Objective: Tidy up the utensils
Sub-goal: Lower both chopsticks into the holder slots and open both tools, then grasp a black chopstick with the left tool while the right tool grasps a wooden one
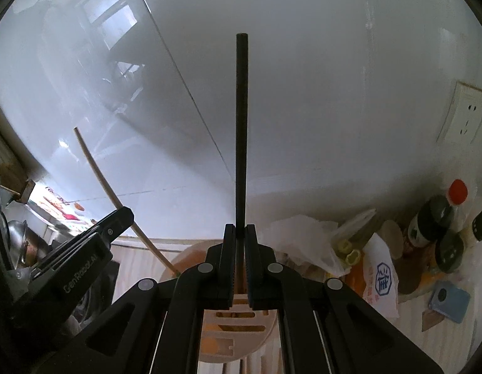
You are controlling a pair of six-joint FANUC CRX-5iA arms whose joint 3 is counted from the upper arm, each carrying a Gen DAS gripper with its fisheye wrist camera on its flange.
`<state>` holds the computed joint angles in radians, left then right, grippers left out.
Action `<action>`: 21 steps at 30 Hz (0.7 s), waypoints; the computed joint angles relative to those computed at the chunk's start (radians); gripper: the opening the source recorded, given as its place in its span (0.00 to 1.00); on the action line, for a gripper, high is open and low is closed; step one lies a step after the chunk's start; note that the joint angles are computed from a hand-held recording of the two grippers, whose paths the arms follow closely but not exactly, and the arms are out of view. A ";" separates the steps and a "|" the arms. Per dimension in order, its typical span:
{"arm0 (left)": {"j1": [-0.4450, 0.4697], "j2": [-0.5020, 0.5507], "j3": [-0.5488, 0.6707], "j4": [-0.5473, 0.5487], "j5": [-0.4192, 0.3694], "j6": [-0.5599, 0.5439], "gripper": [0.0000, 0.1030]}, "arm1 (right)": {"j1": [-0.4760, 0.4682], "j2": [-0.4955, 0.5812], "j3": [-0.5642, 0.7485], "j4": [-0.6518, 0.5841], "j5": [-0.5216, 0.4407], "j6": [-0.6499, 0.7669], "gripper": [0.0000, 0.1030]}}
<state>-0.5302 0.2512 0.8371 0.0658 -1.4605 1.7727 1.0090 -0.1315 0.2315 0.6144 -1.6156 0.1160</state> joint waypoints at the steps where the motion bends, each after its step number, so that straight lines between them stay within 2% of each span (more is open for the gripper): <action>1: 0.012 -0.002 -0.012 0.024 -0.003 -0.013 0.04 | -0.001 -0.001 -0.001 -0.007 0.001 -0.002 0.06; 6: -0.001 0.000 0.031 0.051 -0.062 0.001 0.09 | -0.025 -0.010 0.006 -0.076 0.024 0.021 0.06; 8: -0.029 0.010 0.094 0.012 -0.108 0.016 0.12 | -0.029 -0.015 0.006 -0.097 0.024 0.017 0.07; 10: -0.035 -0.001 0.107 -0.024 -0.130 0.018 0.31 | -0.022 -0.024 0.003 -0.102 0.023 0.010 0.12; 11: -0.037 -0.012 0.105 -0.042 -0.133 0.020 0.53 | -0.011 -0.031 -0.001 -0.093 0.016 -0.002 0.20; 12: -0.038 -0.029 0.094 -0.062 -0.131 0.025 0.68 | -0.004 -0.032 -0.001 -0.083 0.009 -0.007 0.26; 16: -0.053 -0.086 0.058 -0.136 -0.143 0.029 0.76 | 0.060 -0.057 -0.015 -0.029 -0.046 -0.063 0.33; 17: -0.055 -0.101 0.042 -0.148 -0.144 0.028 0.83 | 0.076 -0.059 -0.014 -0.019 -0.065 -0.077 0.37; 18: -0.055 -0.124 0.012 -0.155 -0.133 0.027 0.95 | 0.103 -0.065 -0.019 -0.003 -0.091 -0.103 0.42; 19: -0.058 -0.143 -0.011 -0.164 -0.126 0.028 1.00 | 0.126 -0.070 -0.022 0.008 -0.114 -0.124 0.44; 21: -0.069 -0.185 -0.062 -0.187 -0.119 0.025 1.00 | 0.179 -0.079 -0.030 0.029 -0.168 -0.173 0.55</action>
